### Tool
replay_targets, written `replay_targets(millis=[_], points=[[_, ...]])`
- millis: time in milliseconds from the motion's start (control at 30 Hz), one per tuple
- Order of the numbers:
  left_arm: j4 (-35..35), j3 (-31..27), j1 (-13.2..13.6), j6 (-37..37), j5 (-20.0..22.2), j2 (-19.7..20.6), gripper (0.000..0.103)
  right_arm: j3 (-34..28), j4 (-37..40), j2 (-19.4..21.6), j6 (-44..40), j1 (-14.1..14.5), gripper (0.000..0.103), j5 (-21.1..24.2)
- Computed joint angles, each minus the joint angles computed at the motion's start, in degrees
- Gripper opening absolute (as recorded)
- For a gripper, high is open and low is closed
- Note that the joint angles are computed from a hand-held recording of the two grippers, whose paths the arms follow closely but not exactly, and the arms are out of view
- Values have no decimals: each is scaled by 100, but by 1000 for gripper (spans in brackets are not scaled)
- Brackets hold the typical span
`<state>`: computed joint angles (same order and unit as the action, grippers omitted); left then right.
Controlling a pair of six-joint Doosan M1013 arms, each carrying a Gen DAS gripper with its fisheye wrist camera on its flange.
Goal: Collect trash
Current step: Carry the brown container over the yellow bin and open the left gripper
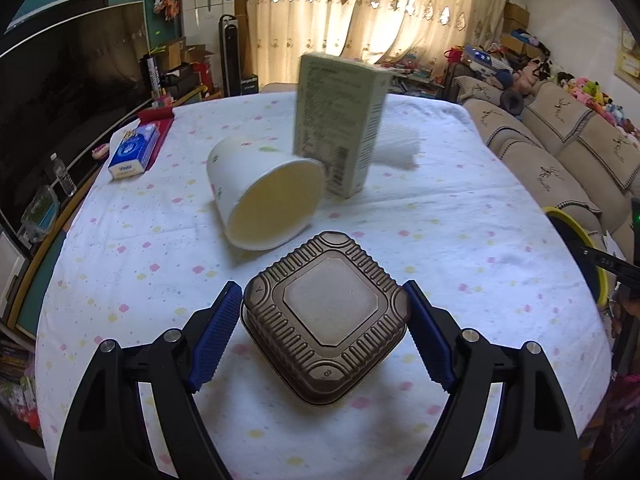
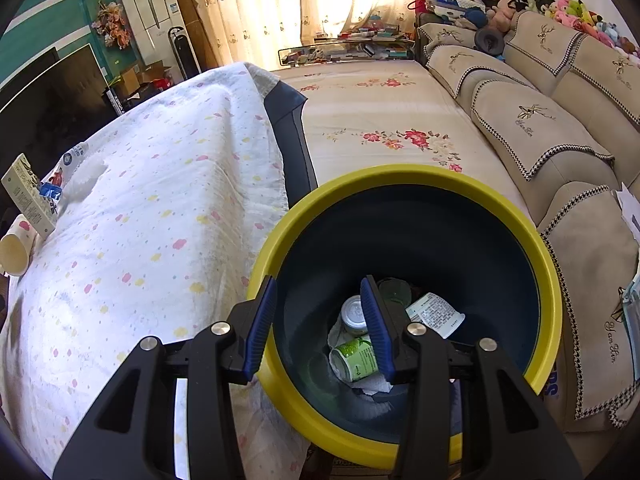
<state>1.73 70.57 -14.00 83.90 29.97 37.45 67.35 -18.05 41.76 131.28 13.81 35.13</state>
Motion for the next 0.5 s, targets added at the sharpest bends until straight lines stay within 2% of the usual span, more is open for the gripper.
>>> replay_targets(millis=[267, 500], points=[[-748, -13, -247, 1045, -72, -112, 80, 349, -177, -217, 300, -19, 42, -266], [-1766, -545, -524, 2256, 360, 132, 80, 748, -699, -474, 984, -51, 43, -453]])
